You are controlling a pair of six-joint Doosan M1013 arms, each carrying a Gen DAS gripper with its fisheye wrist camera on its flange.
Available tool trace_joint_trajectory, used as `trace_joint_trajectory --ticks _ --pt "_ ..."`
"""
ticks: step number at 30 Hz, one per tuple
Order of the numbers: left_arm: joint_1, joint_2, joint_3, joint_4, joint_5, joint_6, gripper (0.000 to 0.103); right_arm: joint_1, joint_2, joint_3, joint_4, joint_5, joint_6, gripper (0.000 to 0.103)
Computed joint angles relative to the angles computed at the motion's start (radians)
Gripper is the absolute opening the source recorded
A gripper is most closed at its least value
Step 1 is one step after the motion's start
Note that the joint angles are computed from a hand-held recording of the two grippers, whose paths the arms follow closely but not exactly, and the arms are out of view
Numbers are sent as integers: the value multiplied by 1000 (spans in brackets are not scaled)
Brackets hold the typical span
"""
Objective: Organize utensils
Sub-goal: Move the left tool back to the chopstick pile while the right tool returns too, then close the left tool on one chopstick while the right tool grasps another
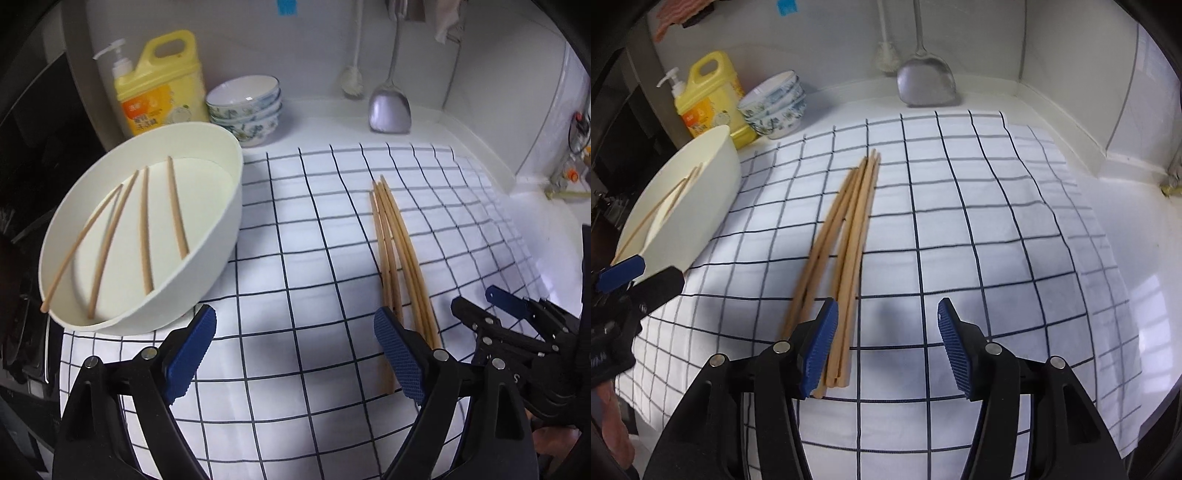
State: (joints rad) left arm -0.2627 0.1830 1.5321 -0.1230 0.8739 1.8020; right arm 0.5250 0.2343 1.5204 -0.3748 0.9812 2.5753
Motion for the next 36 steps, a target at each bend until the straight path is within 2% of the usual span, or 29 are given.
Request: trace_joint_trajectory --ticks 7,13,15,18,24,36 --pt "10 36 7 -58 -26 8 86 -2 24 -6 -69 -11 26 54" --pt "5 45 24 -110 -76 31 86 -4 22 22 -76 -104 1 54" --pt "10 48 28 -139 -84 35 86 2 27 24 -92 -108 -3 54" --pt "2 48 35 -114 -106 18 86 4 33 24 -103 -94 4 54" --pt "-15 49 39 -114 -125 21 86 -10 14 54 -83 -143 12 54" --pt "-50 62 43 -64 -129 1 86 -28 -16 95 -121 -135 62 54"
